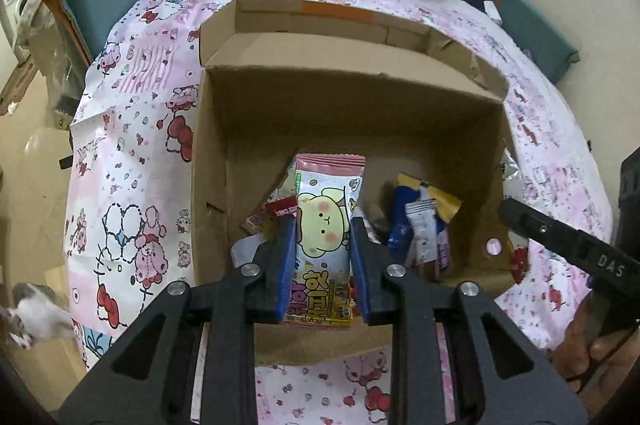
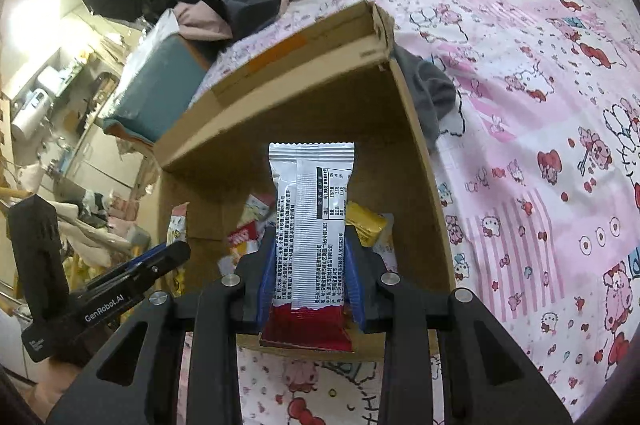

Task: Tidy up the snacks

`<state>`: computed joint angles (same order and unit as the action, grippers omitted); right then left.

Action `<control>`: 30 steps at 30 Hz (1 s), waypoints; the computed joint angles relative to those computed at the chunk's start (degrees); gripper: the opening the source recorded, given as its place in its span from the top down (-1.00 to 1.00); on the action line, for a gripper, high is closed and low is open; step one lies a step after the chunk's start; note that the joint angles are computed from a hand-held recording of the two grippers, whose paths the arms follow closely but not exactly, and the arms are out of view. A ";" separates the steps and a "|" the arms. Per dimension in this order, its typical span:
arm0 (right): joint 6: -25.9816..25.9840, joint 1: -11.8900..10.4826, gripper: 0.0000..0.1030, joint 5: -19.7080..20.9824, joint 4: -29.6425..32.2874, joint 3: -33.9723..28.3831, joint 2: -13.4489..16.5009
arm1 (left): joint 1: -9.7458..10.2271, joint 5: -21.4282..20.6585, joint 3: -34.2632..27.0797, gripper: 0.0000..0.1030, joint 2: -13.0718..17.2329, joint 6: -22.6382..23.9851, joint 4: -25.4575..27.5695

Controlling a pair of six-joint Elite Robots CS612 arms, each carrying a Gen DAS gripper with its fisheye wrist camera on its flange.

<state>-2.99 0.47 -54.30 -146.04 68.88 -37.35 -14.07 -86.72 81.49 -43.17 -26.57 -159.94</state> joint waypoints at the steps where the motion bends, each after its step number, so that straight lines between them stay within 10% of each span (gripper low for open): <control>1: -0.24 0.09 0.36 -0.47 0.17 -0.06 0.06 | -0.03 0.25 -0.12 0.57 0.16 0.11 0.12; 13: -1.28 0.55 0.31 -1.01 2.72 -1.06 0.78 | -0.21 1.22 -1.16 0.52 0.99 0.27 0.51; 18: -1.34 0.39 -0.14 -0.91 3.54 -1.16 0.66 | -0.92 4.57 -0.74 -0.58 0.56 0.10 -0.12; 22: -0.30 -0.01 -0.59 -0.86 -0.94 0.15 0.08 | -0.99 5.35 -0.13 -0.61 0.03 0.35 -0.97; 30: -3.24 -0.14 -0.82 -2.19 -6.68 4.78 -3.42 | -1.69 8.46 3.42 -0.61 -2.68 0.55 -3.29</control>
<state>-6.23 0.33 -56.49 -152.71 73.66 -40.77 -15.75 -78.27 84.91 -45.85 -26.02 -163.24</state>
